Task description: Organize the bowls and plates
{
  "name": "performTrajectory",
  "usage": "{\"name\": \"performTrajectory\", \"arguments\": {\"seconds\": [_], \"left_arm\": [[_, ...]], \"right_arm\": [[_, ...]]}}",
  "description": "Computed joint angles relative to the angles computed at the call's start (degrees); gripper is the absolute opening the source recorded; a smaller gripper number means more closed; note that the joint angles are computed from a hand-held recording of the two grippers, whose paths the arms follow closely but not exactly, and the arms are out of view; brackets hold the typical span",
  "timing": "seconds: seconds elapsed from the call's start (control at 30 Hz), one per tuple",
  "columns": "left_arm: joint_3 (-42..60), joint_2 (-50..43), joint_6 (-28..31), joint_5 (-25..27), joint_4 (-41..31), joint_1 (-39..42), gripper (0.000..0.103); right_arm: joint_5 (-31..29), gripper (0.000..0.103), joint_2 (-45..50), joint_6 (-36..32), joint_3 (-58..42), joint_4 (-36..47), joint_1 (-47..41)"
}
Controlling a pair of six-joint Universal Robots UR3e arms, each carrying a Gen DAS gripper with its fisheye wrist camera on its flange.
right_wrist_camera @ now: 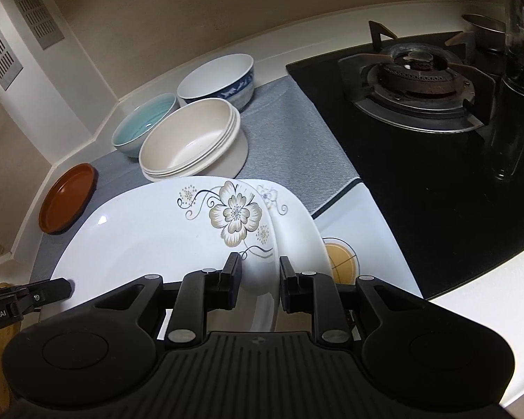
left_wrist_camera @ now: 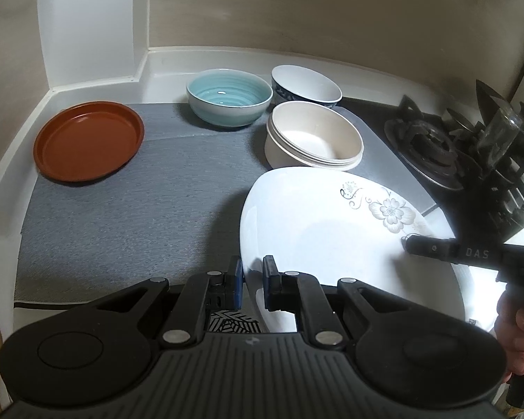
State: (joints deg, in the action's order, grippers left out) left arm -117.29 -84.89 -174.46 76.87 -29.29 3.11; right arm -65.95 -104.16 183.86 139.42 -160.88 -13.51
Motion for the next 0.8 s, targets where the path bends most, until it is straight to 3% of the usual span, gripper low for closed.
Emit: {"name": "performTrajectory", "arguments": {"seconds": [0.53,0.8], "left_arm": [[0.61,-1.41,-0.32,0.72,-0.16,-0.82,0.013],[1.07,-1.81,-0.46,1.98,-0.16,-1.7,0.012]], "right_arm": [[-3.7,0.025,1.24,0.07,-1.7,0.47,2.77],[-11.2,0.031,3.84,-0.31,-5.63,1.25,8.74]]}}
